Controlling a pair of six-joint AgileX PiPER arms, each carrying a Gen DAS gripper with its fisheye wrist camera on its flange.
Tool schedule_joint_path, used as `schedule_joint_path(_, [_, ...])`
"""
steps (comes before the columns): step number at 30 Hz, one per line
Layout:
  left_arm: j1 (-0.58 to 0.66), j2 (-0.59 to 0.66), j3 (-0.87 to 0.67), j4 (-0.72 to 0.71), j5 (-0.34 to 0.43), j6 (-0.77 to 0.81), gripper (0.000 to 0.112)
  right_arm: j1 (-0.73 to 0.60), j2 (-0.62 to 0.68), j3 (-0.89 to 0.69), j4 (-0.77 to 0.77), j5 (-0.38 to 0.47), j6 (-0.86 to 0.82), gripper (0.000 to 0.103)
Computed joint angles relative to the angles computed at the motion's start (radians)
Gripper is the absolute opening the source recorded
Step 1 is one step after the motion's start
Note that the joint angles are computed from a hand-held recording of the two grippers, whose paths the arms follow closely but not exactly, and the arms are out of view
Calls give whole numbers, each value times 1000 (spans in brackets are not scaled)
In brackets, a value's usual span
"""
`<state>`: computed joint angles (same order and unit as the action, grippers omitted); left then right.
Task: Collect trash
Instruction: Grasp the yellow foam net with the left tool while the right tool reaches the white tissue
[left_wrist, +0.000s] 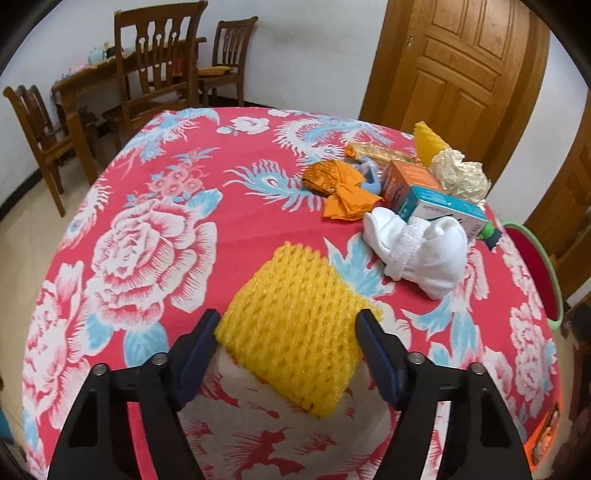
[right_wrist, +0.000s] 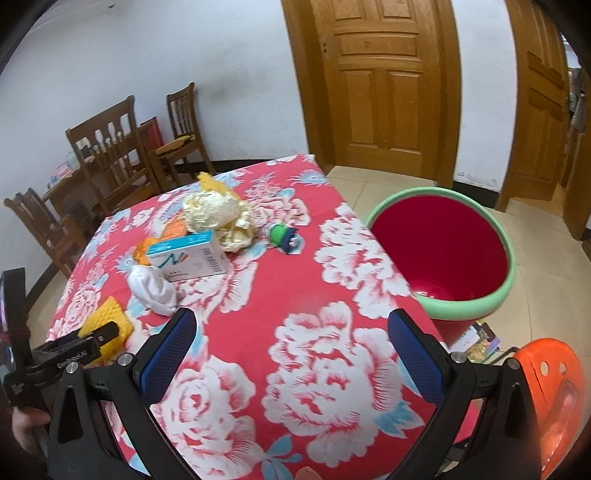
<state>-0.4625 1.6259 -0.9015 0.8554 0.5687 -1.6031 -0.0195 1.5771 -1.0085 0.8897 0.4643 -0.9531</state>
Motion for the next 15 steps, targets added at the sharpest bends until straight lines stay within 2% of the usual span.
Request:
schedule_joint_path(3, [5,-13,16,10,-34,-11,61,26,14,-34,-30,29,31,102])
schedule_joint_path(5, [10,-24,28,8,-75,-6,47,46,23,-53,-56,43,60,102])
schedule_joint_path(8, [13,-31,39,12,-116,-18,33,79,40,-84,-86,65,94,102])
schedule_joint_path(12, [8,-59,56,37,-122,-55,23,128,58,-111,-118,58,119,101])
schedule_joint_path(15, [10,-95,76,64,-115,-88,23,160,78,-139,-138,76,142,98])
